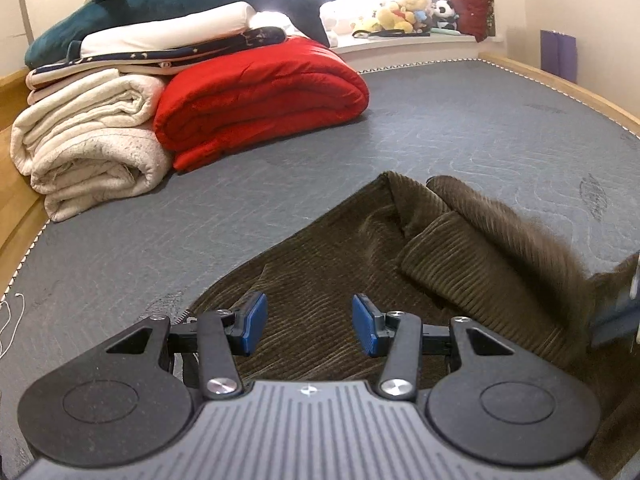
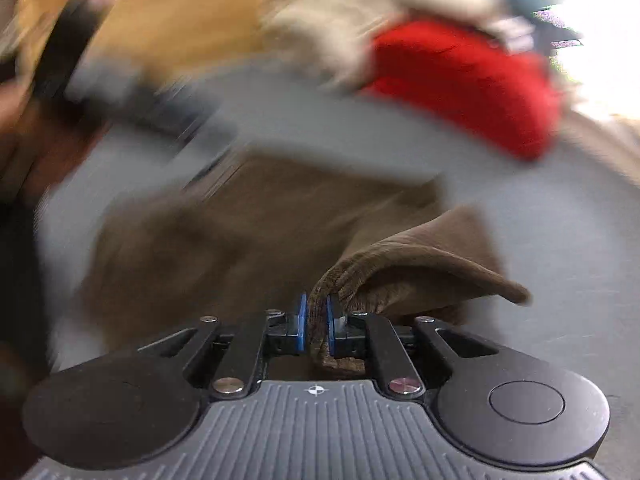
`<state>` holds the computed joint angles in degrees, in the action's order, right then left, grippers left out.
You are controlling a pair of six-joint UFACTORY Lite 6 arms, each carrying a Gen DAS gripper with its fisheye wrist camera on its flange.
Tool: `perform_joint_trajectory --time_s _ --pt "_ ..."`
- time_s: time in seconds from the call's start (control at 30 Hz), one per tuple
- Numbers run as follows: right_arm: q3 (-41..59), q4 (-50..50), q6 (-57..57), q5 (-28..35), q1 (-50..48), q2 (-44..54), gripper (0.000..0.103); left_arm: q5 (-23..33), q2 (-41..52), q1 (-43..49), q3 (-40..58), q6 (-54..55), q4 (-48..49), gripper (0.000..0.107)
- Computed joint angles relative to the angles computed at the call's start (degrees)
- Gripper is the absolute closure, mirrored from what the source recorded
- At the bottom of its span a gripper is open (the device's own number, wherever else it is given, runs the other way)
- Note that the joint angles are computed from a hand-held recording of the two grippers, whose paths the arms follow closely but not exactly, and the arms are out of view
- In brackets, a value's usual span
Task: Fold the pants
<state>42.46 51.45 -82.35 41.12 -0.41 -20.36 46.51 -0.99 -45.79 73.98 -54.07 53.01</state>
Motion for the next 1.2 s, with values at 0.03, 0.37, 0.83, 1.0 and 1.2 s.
perform_joint_trajectory --time_s 0.03,0.37,0.83,1.0,1.2 --pt "-0.23 -1.58 1.55 0.4 0.95 0.39 0.092 0.33 -0.16 -0.21 -0.06 0.33 -0.1 0.054" --pt "14.43 10.07 22.62 -0.63 -16.76 19.15 0.074 0.22 -0.44 1.53 -0.24 1.02 -1.02 0.054" --pt "29.57 19.84 40.87 -0.7 -18.15 48.37 0.072 -0.49 2.31 4.3 1.06 3.03 -1.63 0.054" --pt "31.38 20.61 41.95 -2.83 -16.53 50.0 0.091 -0.45 3.5 3.04 1.56 2.94 -0.9 0.054" --pt "30.53 26.12 35.77 2.03 -17.88 47.5 0.103 -0.75 4.54 2.93 2.04 2.69 -0.42 0.054"
